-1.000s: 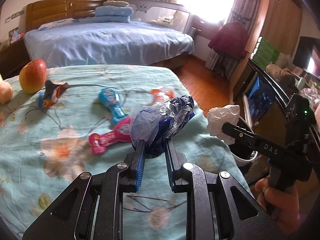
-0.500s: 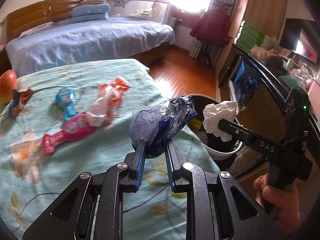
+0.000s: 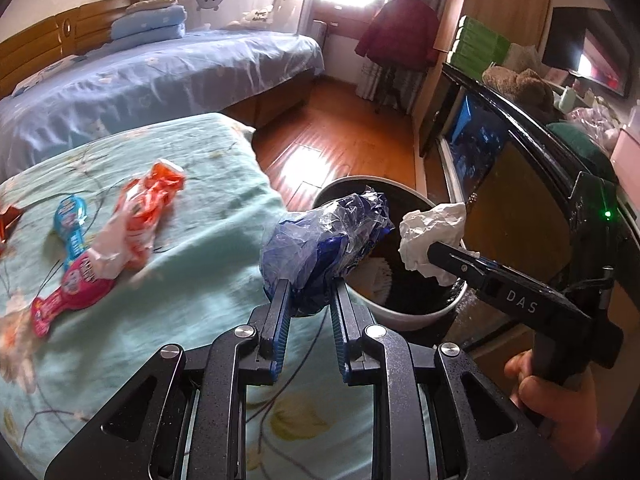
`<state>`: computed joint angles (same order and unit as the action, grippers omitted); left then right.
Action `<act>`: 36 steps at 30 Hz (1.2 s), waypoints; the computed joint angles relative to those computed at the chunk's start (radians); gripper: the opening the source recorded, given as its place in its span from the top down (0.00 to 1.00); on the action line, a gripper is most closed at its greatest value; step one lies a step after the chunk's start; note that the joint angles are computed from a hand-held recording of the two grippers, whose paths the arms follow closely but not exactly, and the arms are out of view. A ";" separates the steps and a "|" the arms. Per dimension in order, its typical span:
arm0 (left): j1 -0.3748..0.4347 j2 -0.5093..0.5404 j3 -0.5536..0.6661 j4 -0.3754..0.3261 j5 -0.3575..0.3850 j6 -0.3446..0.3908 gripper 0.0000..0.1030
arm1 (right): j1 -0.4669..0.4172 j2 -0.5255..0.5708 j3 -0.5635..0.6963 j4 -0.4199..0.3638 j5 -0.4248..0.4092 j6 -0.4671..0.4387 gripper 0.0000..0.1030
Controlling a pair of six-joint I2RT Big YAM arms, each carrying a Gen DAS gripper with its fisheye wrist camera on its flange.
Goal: Collect trash
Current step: 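Carry the tissue and blue bag over the grey bin and open both tools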
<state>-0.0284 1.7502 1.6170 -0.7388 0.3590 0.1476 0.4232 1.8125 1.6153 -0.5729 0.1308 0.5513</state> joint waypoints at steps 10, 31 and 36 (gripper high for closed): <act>-0.036 0.047 0.066 -0.027 -0.019 0.009 0.82 | -0.023 0.027 0.038 -0.031 -0.007 -0.013 0.59; -0.062 0.093 0.120 -0.068 -0.043 0.028 0.64 | -0.059 0.065 0.088 -0.085 -0.033 -0.015 0.48; -0.052 0.075 0.094 -0.052 -0.045 0.028 0.46 | -0.063 0.059 0.077 -0.077 -0.036 0.003 0.34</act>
<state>-0.0805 1.8250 1.7107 -0.7911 0.3144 0.1753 0.3602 1.8711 1.6919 -0.6500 0.0951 0.5542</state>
